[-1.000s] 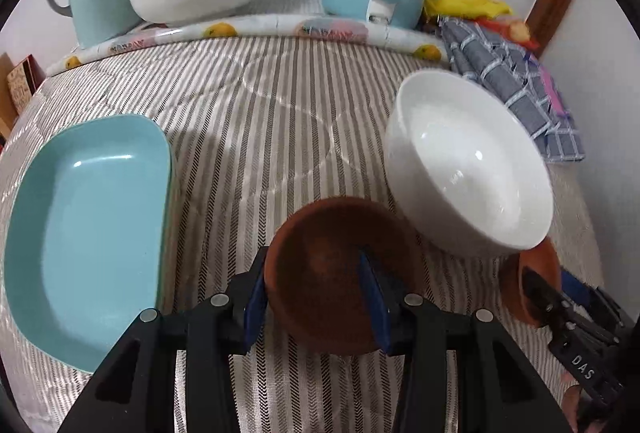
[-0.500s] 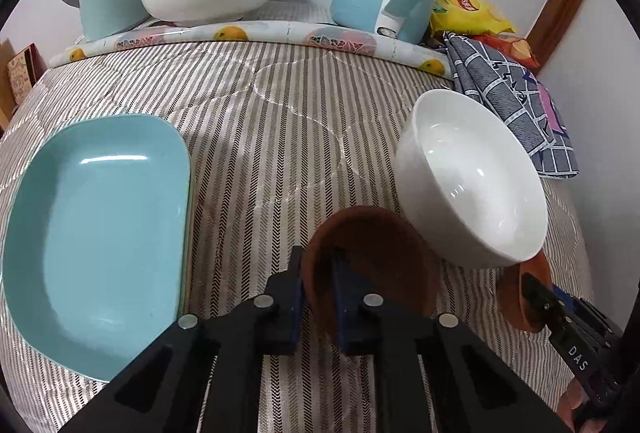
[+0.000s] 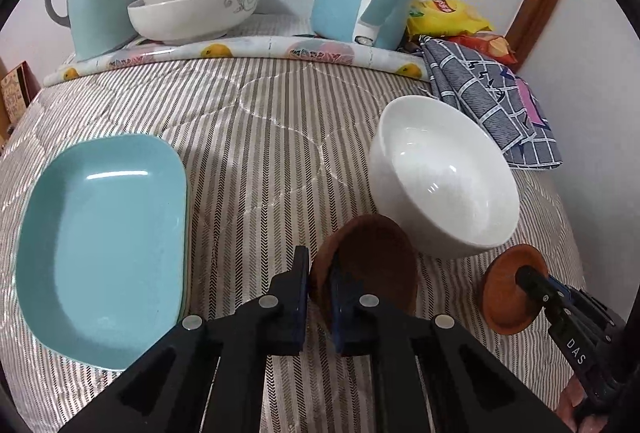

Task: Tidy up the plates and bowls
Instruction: 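Lift both terracotta dishes and carry the right gripper's dish over the white bowl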

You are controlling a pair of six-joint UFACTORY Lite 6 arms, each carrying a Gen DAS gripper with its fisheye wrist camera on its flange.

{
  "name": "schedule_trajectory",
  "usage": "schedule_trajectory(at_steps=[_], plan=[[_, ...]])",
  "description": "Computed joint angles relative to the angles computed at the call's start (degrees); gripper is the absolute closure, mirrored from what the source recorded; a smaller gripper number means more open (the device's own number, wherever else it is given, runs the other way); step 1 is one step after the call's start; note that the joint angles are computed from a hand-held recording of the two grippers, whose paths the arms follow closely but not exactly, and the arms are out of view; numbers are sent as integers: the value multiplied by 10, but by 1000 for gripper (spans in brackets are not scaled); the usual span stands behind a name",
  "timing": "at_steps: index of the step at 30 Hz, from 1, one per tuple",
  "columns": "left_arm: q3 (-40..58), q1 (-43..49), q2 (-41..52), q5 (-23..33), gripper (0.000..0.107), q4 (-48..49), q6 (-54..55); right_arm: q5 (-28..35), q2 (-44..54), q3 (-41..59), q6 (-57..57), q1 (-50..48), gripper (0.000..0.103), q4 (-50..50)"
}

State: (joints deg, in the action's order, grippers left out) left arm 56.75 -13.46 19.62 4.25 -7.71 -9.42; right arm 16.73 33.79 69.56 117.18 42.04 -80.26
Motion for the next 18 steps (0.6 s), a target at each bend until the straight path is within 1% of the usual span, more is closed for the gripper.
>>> schedule_trajectory(at_steps=[2, 5, 13, 15, 18], plan=[[-8, 1, -12, 0, 98, -38, 39, 12, -8, -7, -5, 6, 95, 7], [-16, 2, -28, 2, 98, -52, 55, 20, -22, -17, -10, 11, 95, 18], [-38, 5, -80, 15, 98, -31, 42, 53, -71, -41, -19, 32, 95, 36], [-41, 3, -93, 21, 98, 3, 10, 63, -85, -45, -30, 37, 95, 48], [-47, 1, -116, 27, 98, 4, 9, 80, -106, -48, -50, 44, 95, 69]])
